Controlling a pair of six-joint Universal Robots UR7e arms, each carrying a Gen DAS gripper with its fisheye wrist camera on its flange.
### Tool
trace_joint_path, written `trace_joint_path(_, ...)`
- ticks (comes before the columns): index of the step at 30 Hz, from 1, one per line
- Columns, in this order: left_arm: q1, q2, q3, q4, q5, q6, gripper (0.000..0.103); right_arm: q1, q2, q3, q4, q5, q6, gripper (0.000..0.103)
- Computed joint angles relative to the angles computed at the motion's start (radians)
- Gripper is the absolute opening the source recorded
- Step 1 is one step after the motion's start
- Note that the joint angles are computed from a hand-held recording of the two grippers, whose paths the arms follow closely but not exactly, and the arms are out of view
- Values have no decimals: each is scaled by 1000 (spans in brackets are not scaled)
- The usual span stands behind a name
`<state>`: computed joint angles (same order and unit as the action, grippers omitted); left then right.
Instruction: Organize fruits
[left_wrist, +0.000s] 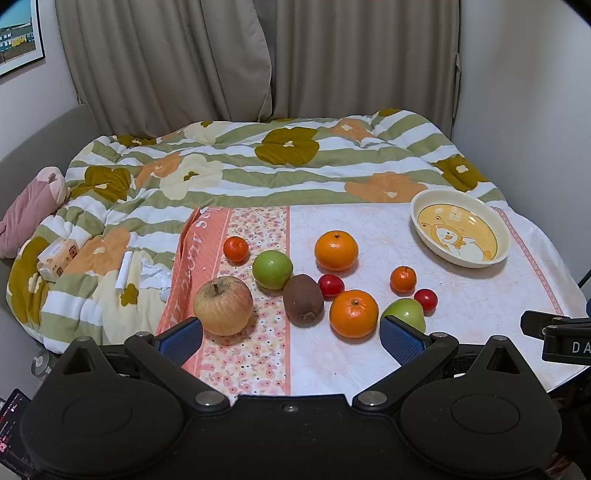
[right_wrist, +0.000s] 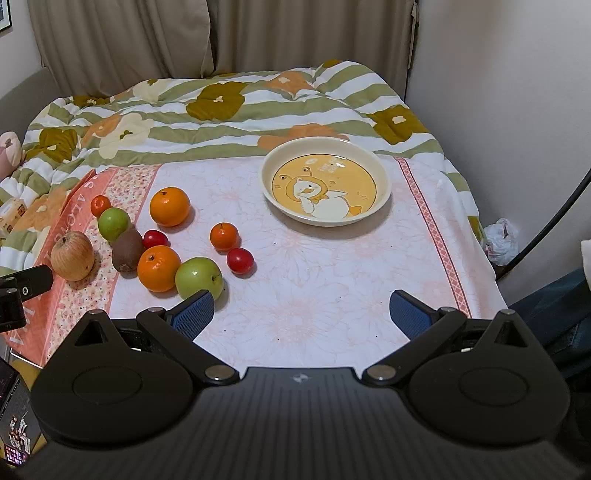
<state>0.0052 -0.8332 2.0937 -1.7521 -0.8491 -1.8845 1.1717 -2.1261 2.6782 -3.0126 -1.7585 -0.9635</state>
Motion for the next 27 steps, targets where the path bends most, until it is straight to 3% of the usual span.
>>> trace_joint_path(8,7,-2,1,0,2,1,103,10,41,15,-51,-7,1,103)
trace_joint_path(27,16,7,-8,17,-2,-8,103,-15,21,17,-20,18,-14,103)
